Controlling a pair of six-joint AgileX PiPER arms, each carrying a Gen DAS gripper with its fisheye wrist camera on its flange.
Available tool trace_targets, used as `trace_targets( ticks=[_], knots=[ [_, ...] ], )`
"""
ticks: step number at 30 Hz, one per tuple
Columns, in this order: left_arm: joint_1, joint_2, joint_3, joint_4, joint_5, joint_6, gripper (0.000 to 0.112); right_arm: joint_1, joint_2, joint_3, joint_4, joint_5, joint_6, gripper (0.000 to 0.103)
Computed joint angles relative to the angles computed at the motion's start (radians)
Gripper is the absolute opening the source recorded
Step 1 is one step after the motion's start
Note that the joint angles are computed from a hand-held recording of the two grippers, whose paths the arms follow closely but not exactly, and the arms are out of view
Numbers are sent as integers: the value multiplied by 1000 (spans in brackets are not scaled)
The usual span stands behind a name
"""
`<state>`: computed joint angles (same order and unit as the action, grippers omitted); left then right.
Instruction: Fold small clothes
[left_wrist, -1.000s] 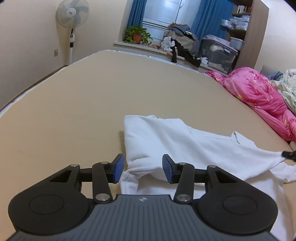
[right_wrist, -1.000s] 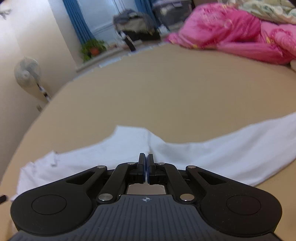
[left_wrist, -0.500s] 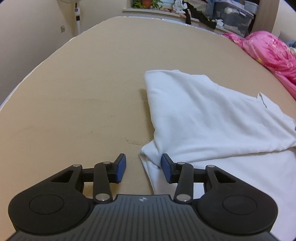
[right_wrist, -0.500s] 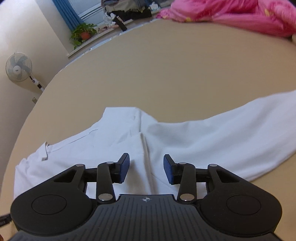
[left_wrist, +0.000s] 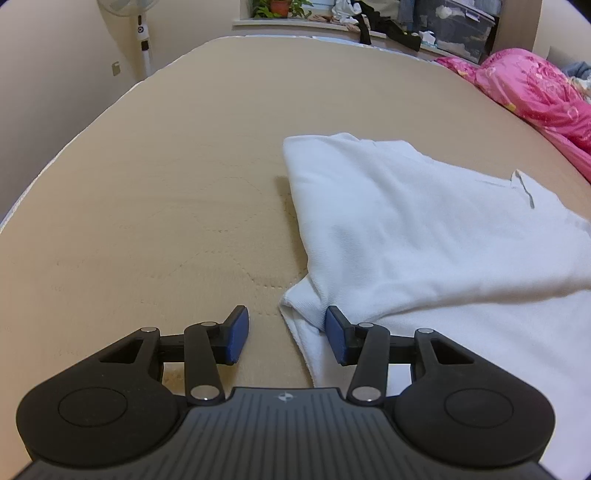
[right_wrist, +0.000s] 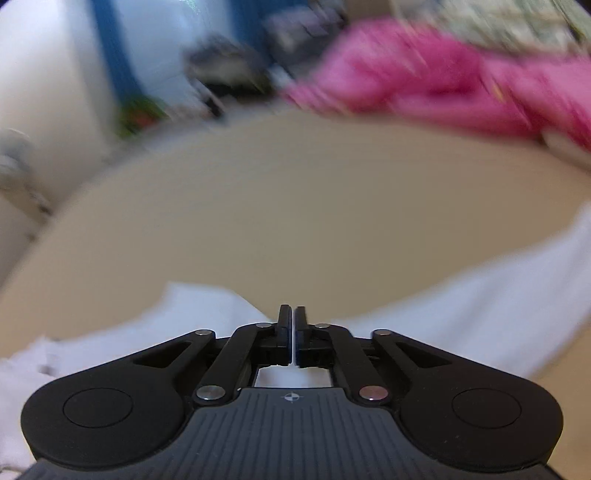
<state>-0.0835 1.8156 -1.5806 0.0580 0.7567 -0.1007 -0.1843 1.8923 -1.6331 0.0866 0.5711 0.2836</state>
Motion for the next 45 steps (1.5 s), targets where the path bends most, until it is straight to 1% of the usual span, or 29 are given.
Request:
trace_targets(
  ticks=[1,3,5,6,7,9,10,12,13,14,15,17,18,19,20,21,24,25,29,33,35,36,39,40,41,42,43,44,45],
  knots=[
    [4,-6,-3,-12,3,-1,52,-9,5,-7,-16,20,60,3],
    [13,-45,24,-42,-49,10,51,-12,-43,48,-19,-45,61,3],
    [19,-89,64,-96,-132,62,51,0,-104,111,67,-127,-98,5],
    [21,-104,80,-136,-166,102,51,5,-120,122,149,-130,-198,5],
    [22,-112,93,-172,-194,137,49,8,-128,117,249,-93,-298,5],
    [19,-102,97,-208,-202,184,37,-4,-112,85,386,29,-458,5],
    [11,-83,84,-179,-177,173,27,-10,-84,54,395,113,-479,6],
    [-17,-12,22,-37,-57,91,23,-6,-20,6,292,240,-418,6],
    [-20,0,19,-5,-37,63,26,-8,-13,11,255,260,-374,5],
    [-16,-10,34,-12,-54,40,25,-12,-34,34,258,240,-341,6],
    [-5,-12,17,-49,-34,54,25,-25,-48,38,279,238,-330,7],
    [12,-42,41,-116,-69,101,25,-43,-114,116,335,166,-390,11],
    [17,-51,57,-141,-89,130,25,-38,-111,119,308,175,-390,12],
    [16,-49,69,-135,-93,142,25,-26,-89,106,241,225,-350,11],
    [7,-35,64,-89,-68,120,26,-31,-97,118,214,256,-327,11],
    [11,-23,66,-75,-45,119,27,-42,-127,142,227,247,-327,11],
    [18,-59,76,-101,-39,119,27,-80,-222,163,252,259,-320,15],
    [20,-91,100,-126,-59,145,29,-112,-252,168,285,267,-366,20],
    [9,-232,140,-165,-72,234,50,-218,-349,172,322,300,-528,41],
    [24,-380,142,-231,-3,336,58,-387,-380,216,415,313,-685,44],
    [40,-478,187,-275,19,392,70,-470,-376,235,439,377,-680,44],
    [37,-524,219,-283,19,397,72,-483,-357,221,418,407,-658,44],
    [-4,-635,343,-289,-22,352,72,-571,-358,248,531,388,-743,44],
    [-12,-675,416,-299,-71,339,72,-602,-348,255,563,391,-770,44],
    [-35,-702,477,-268,-104,291,72,-632,-336,253,588,402,-784,44],
    [-65,-689,503,-198,-97,210,72,-661,-322,251,614,411,-795,44],
    [-108,-648,488,-104,-57,110,63,-692,-314,258,645,414,-815,44],
    [-135,-631,486,-49,-56,50,61,-720,-302,262,672,415,-833,44],
    [-158,-639,506,-23,-95,29,62,-738,-282,256,692,411,-836,44]
  ],
)
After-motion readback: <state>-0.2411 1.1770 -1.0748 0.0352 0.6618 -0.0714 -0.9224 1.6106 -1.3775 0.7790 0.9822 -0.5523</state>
